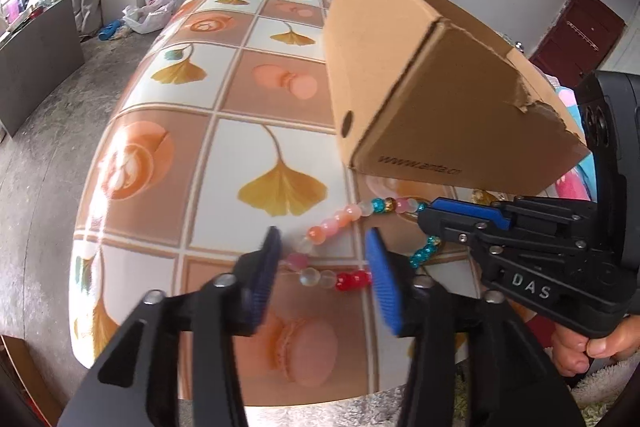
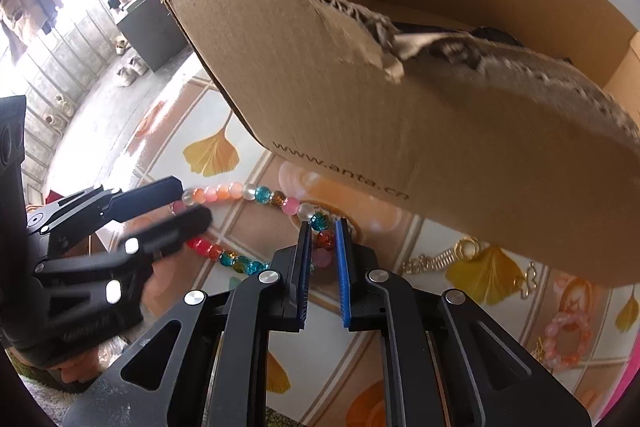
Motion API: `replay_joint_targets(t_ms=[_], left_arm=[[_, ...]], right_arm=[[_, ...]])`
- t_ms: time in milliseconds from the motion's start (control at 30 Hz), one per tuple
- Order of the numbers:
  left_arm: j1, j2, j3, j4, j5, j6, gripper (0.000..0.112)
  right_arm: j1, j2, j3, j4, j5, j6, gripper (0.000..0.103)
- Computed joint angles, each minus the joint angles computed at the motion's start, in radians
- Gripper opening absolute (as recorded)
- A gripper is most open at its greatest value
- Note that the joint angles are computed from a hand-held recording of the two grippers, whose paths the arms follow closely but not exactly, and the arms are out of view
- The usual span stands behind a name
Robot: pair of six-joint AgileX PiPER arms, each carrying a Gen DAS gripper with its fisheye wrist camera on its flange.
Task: Organize jewelry
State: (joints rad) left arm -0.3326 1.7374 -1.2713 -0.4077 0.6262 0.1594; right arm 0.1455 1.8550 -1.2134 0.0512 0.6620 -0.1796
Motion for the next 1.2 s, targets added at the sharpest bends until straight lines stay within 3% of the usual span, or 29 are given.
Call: replay_joint_targets(t_ms=[33,67,267,500,800,1000,1200], left_arm=[[-0.012,0.002,-0.005,0.023,0.001,-0.013,0.074],[-0.025,0.003,-0.010,0.058,0.004,-0.037,0.083],[-0.031,0.015,-0.015,0.077,-0.004,-0.055,0.098],[-0.034,0.016,-0.010,0.088,-0.017,-0.040,0.098],[0.002,0.009,0.013,-0.038,-0.030,0.061,0.098],[-0.027,0.013,0.001,0.060,-0.020,0.016,0.098],[0.013,-0.022,0.048,-0.061,-0.042,0.097,0.097]], right_arm=[[0.006,0.010,-0.013,-0.004,0.002,0.013,0.010],[0.006,0.009,-0.010,-0.002,0.000,0.015,0.010],[-0.019,0.013,-0.016,0.043,0.007,-0.022,0.010],[-0.064,-0.007,0.002,0.088,0.008,-0.098,0.010],[-0.106,-0.018,0.008,0.134,0.018,-0.168,0.010],[-0.098,-0.023,0.005,0.115,0.026,-0.149,0.010],[-0.098,-0.025,0.003,0.124,0.031,-0.140,0.010]])
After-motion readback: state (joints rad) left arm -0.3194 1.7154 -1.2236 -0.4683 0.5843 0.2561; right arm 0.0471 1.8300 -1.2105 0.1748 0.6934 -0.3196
